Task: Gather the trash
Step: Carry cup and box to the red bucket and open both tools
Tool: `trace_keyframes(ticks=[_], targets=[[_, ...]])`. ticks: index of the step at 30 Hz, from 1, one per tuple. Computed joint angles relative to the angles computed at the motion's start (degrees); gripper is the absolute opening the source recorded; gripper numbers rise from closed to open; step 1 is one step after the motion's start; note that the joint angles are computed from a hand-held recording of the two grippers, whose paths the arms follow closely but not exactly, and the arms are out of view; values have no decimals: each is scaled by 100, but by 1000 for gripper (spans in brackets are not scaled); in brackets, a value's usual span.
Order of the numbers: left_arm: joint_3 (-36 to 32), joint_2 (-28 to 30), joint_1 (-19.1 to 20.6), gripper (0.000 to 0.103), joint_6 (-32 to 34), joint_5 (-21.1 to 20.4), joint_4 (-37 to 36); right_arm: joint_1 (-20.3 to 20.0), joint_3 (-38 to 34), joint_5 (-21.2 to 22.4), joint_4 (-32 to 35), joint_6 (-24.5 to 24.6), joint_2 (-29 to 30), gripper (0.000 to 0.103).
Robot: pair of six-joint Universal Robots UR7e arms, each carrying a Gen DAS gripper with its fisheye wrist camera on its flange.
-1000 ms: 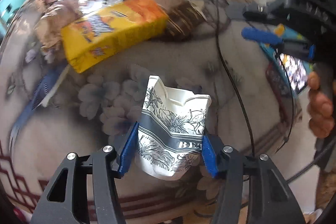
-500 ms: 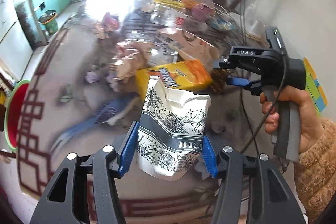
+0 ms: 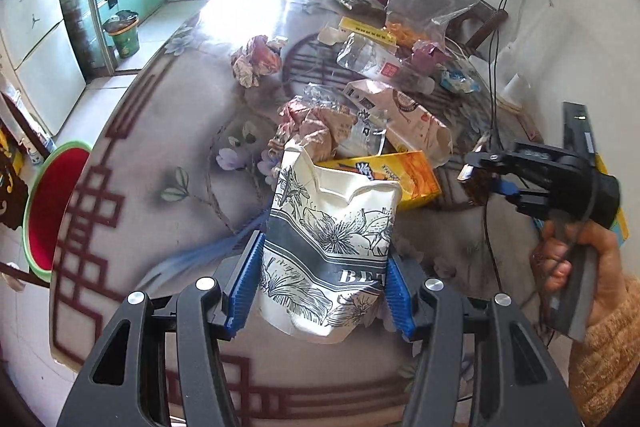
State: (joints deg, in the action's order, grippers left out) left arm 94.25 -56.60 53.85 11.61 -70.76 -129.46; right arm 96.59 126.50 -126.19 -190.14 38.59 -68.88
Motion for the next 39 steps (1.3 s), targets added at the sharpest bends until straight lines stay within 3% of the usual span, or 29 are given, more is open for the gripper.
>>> trace_keyframes(ticks=[5,13,25,39], targets=[[-85,40,-5,53,155,-68,45,530,-191,-595,-124,-297,44,45],[-283,21,149,53,446,-231,137,1131,-929,-1207,-6,-771,555,45],[-1360,277,765,53,937,-517,683,1728,-2214,-1999,716,-581,1640,45],[-3068,890,1415,53,1451,-510,1555,2016,-4082,-2218,1527,-661,3054,45]])
